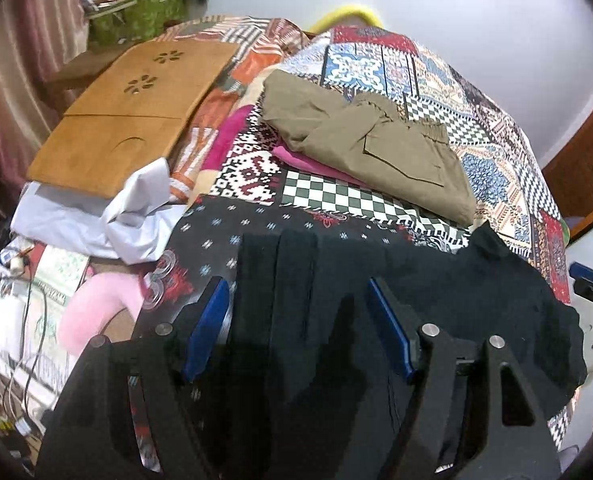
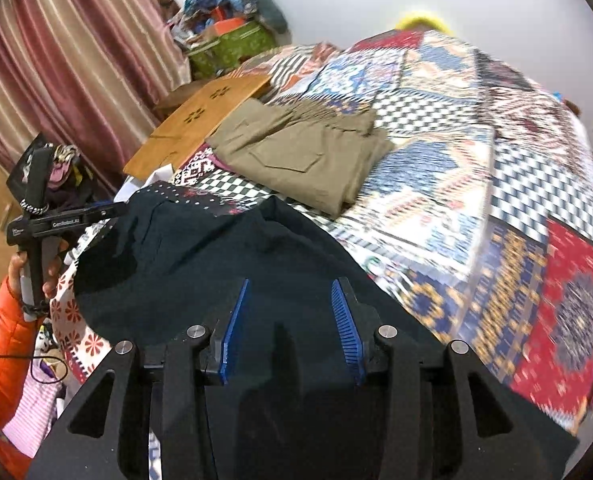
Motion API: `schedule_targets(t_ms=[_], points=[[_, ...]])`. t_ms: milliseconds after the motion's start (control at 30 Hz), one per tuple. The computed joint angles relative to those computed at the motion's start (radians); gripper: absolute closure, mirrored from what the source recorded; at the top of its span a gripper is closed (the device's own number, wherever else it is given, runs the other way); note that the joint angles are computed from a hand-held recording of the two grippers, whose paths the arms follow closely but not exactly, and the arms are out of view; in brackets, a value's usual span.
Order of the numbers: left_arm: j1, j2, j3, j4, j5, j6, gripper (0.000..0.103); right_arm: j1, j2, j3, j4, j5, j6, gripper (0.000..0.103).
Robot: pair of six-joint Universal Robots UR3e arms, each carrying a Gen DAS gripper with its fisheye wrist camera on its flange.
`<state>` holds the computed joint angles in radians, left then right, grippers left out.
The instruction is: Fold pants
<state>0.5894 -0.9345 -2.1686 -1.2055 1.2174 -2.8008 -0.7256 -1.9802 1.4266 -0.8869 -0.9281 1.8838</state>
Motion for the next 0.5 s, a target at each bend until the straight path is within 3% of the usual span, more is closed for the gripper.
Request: schedule_targets(t_ms=[133, 333, 433, 500], points=[[-0.104, -0.162, -0.005, 0.165, 0.072, -0.06, 0.033, 0.226, 0.095, 0.078, -0.286, -0.009, 0.209, 0.064], [-0.047, -0.195, -0.042, 0.21, -0.003, -0.046, 0.032, 0.402, 0.239, 0.095, -0.477, -0.033, 0.34, 0.064], [-0.025, -0.201, -0.048, 0.211, -0.041, -0.039, 0.046, 0.456, 0.302, 0.087, -0.529, -0.056, 0.386, 0.064], [-0.021, -0.2, -0.041, 0.189, -0.071, -0.029, 0.062, 0.469, 0.339, 0.069, -0.527, -0.059, 0.402, 0.064]])
